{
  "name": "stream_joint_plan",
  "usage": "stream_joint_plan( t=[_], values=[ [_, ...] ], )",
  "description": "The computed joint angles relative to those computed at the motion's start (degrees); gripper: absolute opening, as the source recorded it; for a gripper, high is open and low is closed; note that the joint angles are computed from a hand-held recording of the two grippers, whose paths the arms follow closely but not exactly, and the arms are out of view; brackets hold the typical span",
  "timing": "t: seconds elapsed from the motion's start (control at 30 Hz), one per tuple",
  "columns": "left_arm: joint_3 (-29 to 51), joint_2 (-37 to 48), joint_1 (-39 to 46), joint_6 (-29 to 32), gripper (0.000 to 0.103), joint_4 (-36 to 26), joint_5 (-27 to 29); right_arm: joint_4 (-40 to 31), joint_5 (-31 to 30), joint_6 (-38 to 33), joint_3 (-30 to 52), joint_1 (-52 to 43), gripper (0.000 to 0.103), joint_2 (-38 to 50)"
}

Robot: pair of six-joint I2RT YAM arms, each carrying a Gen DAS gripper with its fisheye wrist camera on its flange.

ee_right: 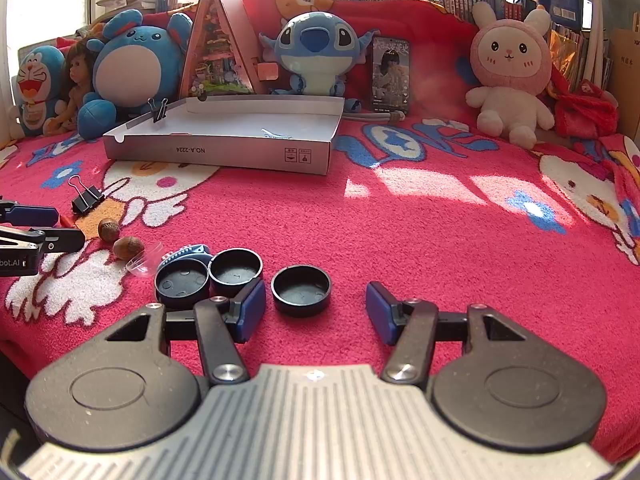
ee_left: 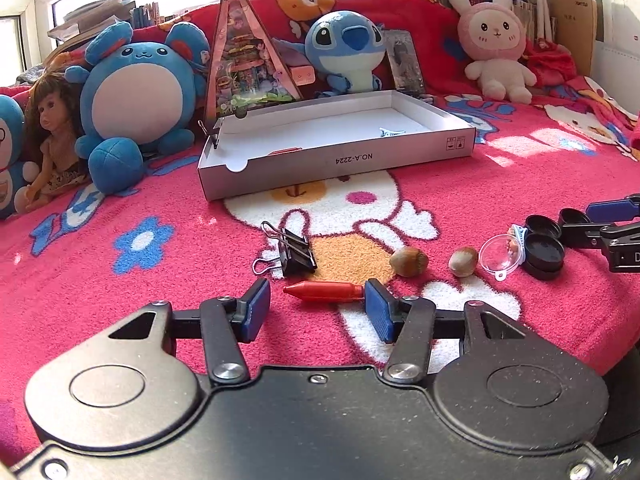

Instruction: Organize rigid objects

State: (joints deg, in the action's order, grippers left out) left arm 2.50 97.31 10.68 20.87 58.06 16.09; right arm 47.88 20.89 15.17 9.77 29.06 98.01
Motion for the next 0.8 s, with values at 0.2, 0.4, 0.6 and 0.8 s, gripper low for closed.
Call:
stream_joint_plan(
  t=[0.2, 0.4, 0.6, 0.8],
  values=[
    [-0.5, 2.9, -1.4, 1.4, 0.047, 4.3, -1.5, -0.1, 0.3, 0.2, 0.2, 0.1, 0.069, 0.3],
    [0.0, 1.6, -2.2, -5.1, 0.049, 1.9, -3.7, -0.1, 0.2, 0.1, 0.3, 0.1, 0.069, 0.3],
    [0.2, 2.5, -4.6, -7.5, 0.043, 2.9, -7.2, 0.2, 0.5, 0.0, 0.2, 0.9, 0.039, 0.1],
    [1.1, -5.3, -3.9, -7.8, 0.042, -5.7, -5.8, -0.5, 1.5, 0.3, 0.5, 1.4, 0.037, -1.2]
  ],
)
